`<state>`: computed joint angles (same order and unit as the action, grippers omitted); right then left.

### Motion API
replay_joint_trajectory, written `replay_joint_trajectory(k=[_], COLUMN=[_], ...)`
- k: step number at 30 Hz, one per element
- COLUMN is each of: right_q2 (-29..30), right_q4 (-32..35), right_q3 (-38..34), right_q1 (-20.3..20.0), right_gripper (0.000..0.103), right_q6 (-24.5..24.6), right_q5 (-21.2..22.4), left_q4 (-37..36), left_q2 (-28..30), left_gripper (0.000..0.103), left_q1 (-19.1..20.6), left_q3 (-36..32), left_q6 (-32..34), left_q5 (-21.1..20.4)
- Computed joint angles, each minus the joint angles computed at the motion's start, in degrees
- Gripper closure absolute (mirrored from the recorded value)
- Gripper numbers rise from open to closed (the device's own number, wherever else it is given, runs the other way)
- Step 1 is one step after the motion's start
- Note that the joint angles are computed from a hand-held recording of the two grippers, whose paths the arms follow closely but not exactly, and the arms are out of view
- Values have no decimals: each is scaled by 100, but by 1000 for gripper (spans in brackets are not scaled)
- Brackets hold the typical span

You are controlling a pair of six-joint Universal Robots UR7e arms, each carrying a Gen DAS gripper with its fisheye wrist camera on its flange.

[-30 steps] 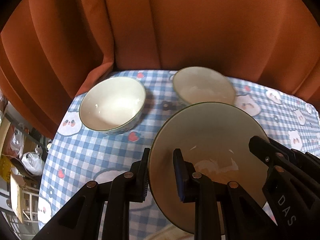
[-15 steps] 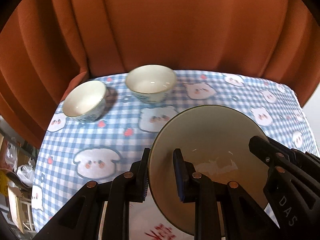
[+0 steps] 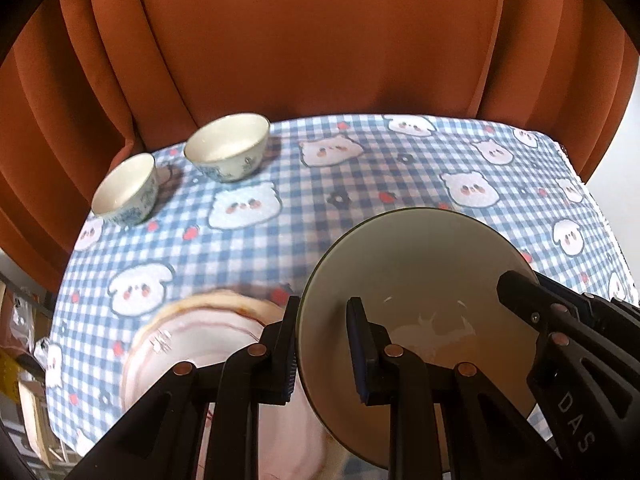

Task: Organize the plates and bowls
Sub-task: 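Lift the cream bowl with both grippers and carry it beside the plate stack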

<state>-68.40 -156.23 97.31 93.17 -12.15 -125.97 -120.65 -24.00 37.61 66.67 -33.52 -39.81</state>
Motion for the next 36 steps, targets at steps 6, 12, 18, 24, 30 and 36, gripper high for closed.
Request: replay_joint_trajectory(k=[6, 12, 18, 24, 30, 36], right_q2=[-245, -362, -372, -455, -574, -527], right_q4=[88, 255, 389, 455, 519, 725], right_q3=[231, 371, 428, 484, 574, 465], right_q1=[-276, -536, -702, -793, -853, -909], right_gripper=[88, 88, 88, 88, 88, 88], right_q6=[-333, -638, -908, -1069, -1073, -930], right_q5=[241, 398, 357, 483, 622, 665], left_q4=[120, 368, 538, 682, 676, 743], left_q2=[162, 316, 436, 487, 469, 504], left_gripper=[83, 83, 83, 83, 74, 57], left_q1=[-72, -91, -121, -197, -210, -205], left_q3=[78, 92, 95, 77, 89, 7], left_q6=[-451, -928, -1297, -1404, -1361, -1301], left_q5=[5, -95, -113, 10, -65, -191])
